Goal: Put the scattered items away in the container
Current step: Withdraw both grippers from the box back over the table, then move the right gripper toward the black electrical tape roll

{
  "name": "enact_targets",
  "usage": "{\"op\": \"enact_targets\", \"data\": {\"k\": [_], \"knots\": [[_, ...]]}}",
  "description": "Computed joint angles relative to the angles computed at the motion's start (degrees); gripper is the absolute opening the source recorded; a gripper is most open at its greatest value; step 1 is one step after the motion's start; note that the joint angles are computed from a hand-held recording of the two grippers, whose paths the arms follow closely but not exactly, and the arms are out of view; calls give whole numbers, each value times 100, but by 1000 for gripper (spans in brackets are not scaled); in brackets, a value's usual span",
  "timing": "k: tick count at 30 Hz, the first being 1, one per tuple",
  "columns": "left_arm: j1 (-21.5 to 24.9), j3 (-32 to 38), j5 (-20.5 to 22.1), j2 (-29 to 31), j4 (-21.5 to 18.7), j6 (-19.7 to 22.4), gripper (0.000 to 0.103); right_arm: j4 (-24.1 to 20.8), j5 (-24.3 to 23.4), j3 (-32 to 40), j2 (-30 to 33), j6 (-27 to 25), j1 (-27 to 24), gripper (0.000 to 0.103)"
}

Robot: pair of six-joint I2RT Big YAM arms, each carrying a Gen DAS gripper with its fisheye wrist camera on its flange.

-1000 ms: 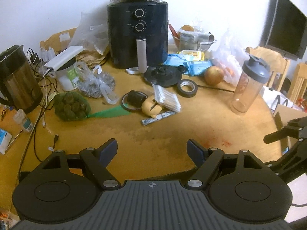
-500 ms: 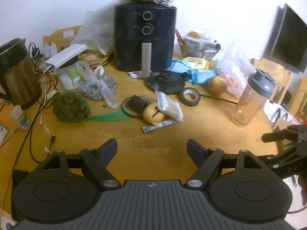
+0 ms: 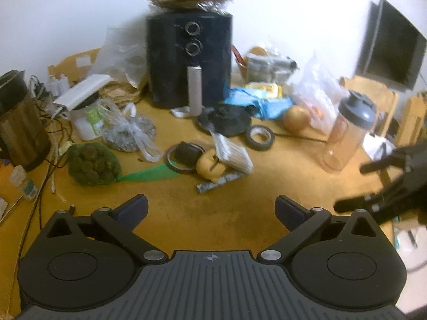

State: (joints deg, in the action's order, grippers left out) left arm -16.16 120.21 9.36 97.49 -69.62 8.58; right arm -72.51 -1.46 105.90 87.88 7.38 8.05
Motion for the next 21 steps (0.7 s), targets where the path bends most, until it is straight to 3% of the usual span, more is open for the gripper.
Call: {"op": "enact_targets", "data": {"k": [8,13,17,21], "knots": [[51,437,266,280,-662,177,103,186,16,150,225,48,-100,103],[64,528,256,350,-742,283,103,355,122,175,355,166,-88,103],[90,608,210,414,-774,112,103,497,-40,245,486,80,-128,103],[152,857,511,600,-1099,147,103,510,-166,430,689,-9,-178,103]]}}
